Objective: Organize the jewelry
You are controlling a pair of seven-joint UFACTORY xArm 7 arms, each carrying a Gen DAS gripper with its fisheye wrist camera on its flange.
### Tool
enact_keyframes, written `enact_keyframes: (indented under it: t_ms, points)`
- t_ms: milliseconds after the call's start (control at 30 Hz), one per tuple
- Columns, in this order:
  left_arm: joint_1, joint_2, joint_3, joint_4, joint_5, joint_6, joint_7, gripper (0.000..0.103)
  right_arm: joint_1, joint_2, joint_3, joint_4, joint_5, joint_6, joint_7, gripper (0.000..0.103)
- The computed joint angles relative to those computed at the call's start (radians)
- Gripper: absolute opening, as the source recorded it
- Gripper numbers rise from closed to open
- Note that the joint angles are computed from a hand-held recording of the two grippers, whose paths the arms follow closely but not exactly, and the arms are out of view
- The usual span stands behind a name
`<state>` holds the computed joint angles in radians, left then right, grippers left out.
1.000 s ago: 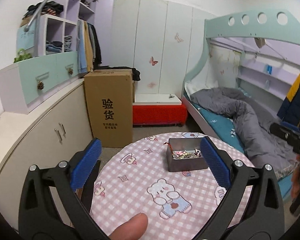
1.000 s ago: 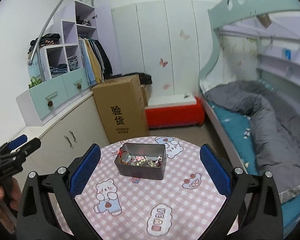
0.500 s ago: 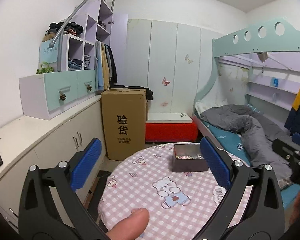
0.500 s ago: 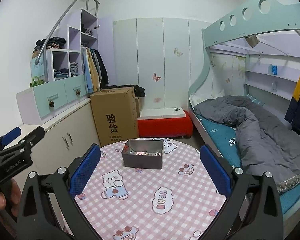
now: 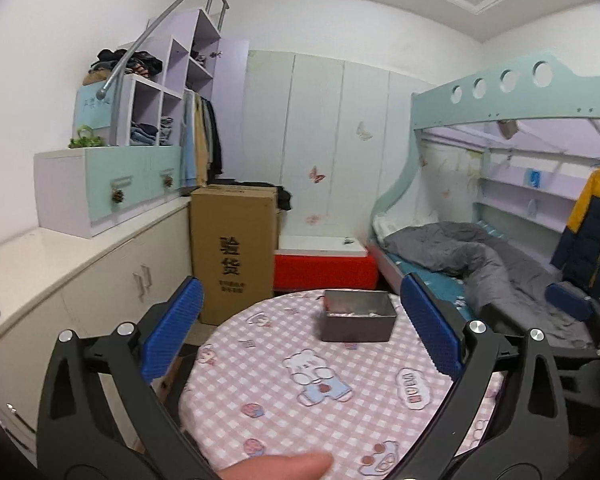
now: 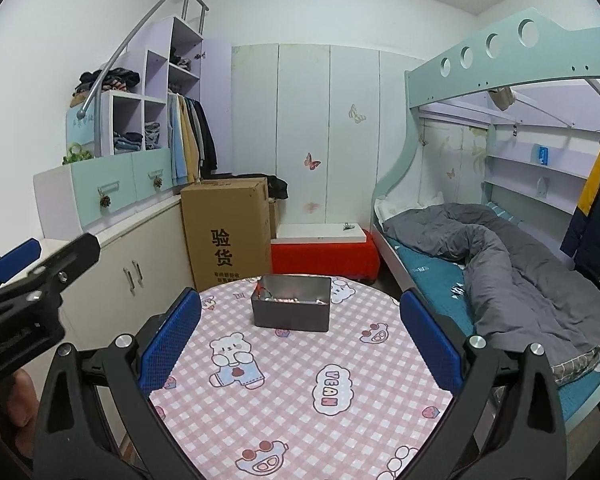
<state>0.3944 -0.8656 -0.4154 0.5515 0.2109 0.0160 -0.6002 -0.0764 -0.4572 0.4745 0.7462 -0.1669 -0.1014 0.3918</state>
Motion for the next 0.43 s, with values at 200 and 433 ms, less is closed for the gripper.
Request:
enact_keyframes:
  t_ms: [200, 433]
  points:
    - [-0.01, 0.012, -0.004, 0.001, -0.004, 0.002, 0.005, 0.097, -0.01, -0.002, 0.002, -0.011, 0.001, 0.007, 0.015, 0.096]
    - [0.024, 0.003, -0.034, 0.013, 0.017, 0.033, -0.014, 0.097, -0.013, -0.009, 0.001, -0.015, -0.005, 0.01, 0.025, 0.096]
